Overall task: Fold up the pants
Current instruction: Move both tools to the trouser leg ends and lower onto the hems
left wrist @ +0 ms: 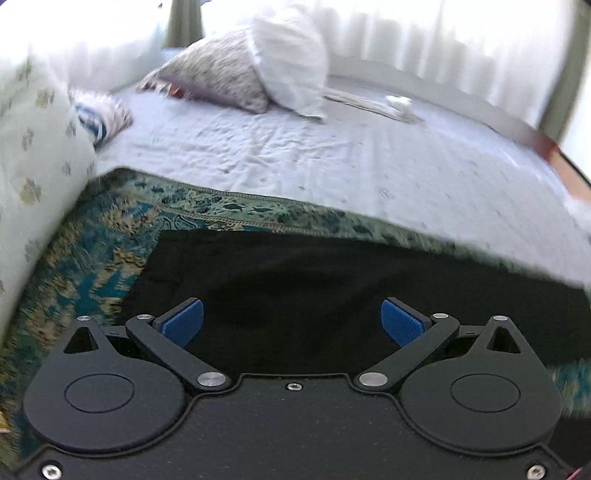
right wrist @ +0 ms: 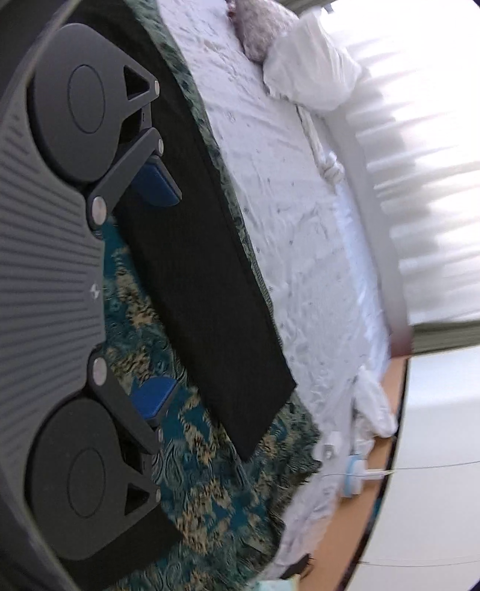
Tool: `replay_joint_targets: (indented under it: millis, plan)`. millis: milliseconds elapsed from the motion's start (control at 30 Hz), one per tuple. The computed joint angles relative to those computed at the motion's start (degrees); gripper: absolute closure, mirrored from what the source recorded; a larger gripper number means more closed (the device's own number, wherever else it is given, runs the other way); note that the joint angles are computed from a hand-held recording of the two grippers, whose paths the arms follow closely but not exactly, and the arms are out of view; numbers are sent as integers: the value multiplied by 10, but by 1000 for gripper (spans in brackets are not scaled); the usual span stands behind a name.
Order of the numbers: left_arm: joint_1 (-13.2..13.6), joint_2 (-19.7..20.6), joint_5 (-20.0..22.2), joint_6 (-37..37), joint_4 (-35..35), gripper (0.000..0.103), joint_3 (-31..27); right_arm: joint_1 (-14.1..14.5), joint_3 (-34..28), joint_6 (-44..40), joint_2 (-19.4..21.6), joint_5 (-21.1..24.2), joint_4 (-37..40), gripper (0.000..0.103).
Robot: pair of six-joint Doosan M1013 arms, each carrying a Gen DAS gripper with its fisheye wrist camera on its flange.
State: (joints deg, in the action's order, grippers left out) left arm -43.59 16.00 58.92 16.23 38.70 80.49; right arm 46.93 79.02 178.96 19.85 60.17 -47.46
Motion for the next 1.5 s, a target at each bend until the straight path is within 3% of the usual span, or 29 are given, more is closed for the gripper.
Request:
replay_joint_targets:
  millis: [233, 400, 700, 1000, 1167, 1367, 1433, 1500]
  plan:
    - [65, 49, -63, -128, -54, 0, -30, -44, -74, 13, 74, 28, 21, 0]
    - [82, 109, -18, -161, -50, 0, -81, -78, -116, 25, 117, 11, 78, 0]
    - [111, 198, 12, -224, -96, 0, -167, -108, -228, -21, 209, 79, 117, 0]
    - [91, 265, 133, -215, -14, 0, -246, -125, -319, -40, 276, 132, 110, 0]
    - [84, 298, 207, -153, 2, 0, -293, -130, -378, -87, 314, 167, 102, 0]
    - [75, 299, 206, -160, 37, 0, -283, -126, -431, -113, 348, 226, 80, 0]
    - [75, 294, 203, -160, 38, 9, -276, -126, -432, -104, 348, 231, 82, 2]
    - [68, 290, 216, -170, 59, 45, -270, -124, -426, -88, 343, 235, 76, 21]
